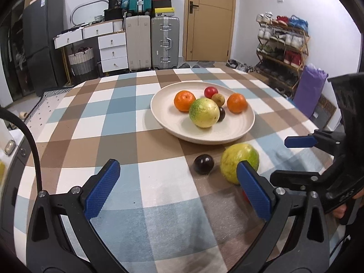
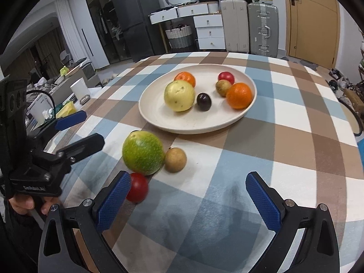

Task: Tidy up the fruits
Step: 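Withdraw both tools from the plate toward the remaining loose fruits, then grasp the red tomato with the right tool while the left tool grasps the green citrus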

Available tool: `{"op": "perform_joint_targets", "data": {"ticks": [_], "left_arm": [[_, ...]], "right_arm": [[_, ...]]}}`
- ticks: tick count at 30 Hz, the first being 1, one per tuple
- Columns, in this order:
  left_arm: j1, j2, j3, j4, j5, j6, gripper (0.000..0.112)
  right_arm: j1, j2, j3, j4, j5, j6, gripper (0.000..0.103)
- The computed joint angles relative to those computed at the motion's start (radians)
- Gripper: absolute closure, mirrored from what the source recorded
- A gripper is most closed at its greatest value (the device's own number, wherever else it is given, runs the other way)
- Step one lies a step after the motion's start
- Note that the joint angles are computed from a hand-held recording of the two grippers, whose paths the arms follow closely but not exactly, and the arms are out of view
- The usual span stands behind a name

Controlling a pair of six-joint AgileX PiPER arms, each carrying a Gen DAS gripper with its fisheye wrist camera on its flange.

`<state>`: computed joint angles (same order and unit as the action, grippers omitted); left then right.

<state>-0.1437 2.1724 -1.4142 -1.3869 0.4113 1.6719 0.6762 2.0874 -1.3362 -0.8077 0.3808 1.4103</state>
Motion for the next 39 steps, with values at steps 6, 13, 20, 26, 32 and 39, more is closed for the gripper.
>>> {"op": "perform_joint_targets", "data": {"ticks": [6, 13, 20, 26, 32, 39], "left_arm": [[0.01, 0.002, -0.007, 0.024, 0.027, -0.02, 0.01], [0.024, 0.026, -0.05, 0.104, 0.055, -0.134, 0.01], [0.025, 0.034, -0.063, 0.136, 0.066, -0.167, 0.01], [0.017, 0.035, -0.063, 0.145, 0.062, -0.173, 0.01], [0.013, 0.031, -0.054, 0.139, 0.058, -0.163, 0.01], [0.008, 0.031, -0.05, 0.134, 0.055, -0.156, 0.01]], "right_arm": [[0.013, 0.027, -0.039, 0.101, -0.009, -0.113, 0.0], [0.036, 0.078, -0.113, 0.188, 0.029, -0.233, 0.004], [0.054, 0.117, -0.176, 0.238, 0.072, -0.314, 0.019], [0.065, 0.118, -0.179, 0.223, 0.064, -0.319, 0.039], [0.064, 0.113, -0.164, 0.22, 0.023, -0.315, 0.054], [0.058, 0.091, -0.134, 0.19, -0.01, -0.281, 0.073]]}}
